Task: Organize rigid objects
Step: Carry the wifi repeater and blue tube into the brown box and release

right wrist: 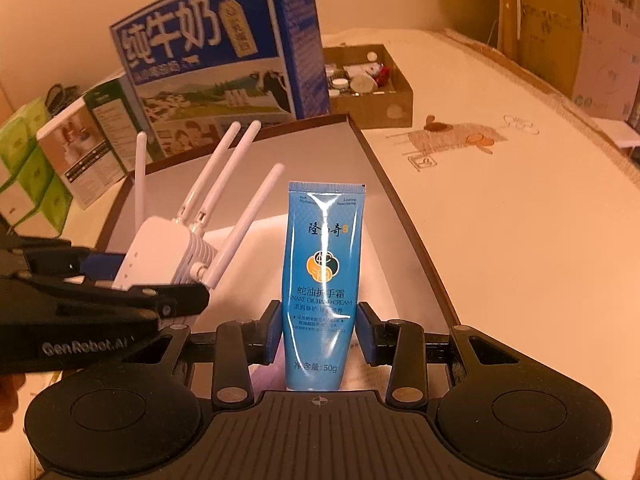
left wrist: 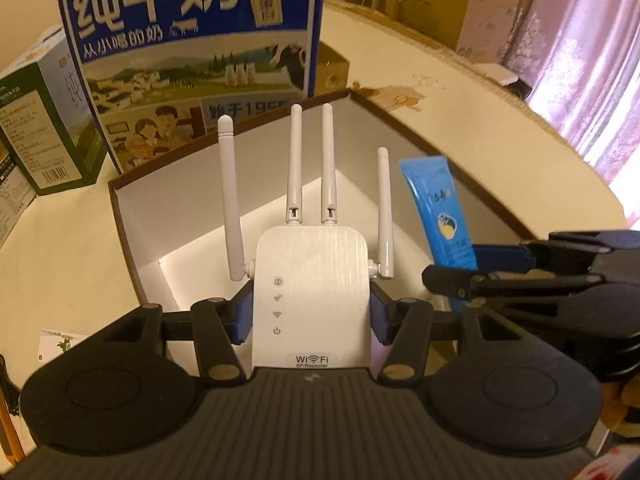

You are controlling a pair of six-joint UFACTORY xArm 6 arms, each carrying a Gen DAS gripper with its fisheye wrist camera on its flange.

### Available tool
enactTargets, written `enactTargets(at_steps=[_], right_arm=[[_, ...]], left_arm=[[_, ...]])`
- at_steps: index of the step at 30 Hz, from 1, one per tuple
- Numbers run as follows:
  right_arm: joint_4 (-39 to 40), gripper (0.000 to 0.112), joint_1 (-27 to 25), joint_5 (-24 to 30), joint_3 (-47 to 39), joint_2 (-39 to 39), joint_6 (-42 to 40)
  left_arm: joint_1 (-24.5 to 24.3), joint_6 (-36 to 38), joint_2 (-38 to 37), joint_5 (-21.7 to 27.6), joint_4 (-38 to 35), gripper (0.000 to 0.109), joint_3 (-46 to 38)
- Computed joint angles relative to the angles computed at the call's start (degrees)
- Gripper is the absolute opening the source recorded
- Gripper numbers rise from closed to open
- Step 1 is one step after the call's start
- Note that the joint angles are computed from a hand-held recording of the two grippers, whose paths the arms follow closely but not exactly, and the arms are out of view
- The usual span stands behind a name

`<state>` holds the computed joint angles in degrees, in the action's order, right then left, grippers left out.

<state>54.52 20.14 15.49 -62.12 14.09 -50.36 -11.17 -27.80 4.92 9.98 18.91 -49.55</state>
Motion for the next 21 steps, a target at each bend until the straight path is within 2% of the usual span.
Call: enactTargets(at_steps=[7,10,15,21], right_arm=[[-7.33,0.037,0.33,-0.91,-4.1,4.6,8.43],[-8.44,0.038,0.42,-0.99,-4.08,4.6,9.73],[-3.34,0.043,0.41,-1.68,-2.06,2.43,6.04],[4.38,0.048,0.5,-2.55,1.26,-1.37,0.83]], left_arm=[[0.35,5.92,3.69,1.52,-5.99,0.052,-2.5],[0.95,5.96,4.31,0.02,-6.55,0.052,-2.58],[1.13,7.4,3.35,-0.8,-6.72,0.061,-2.09],[0.57,11.43,1.03,-2.4,-10.15,0.064,-0.03]])
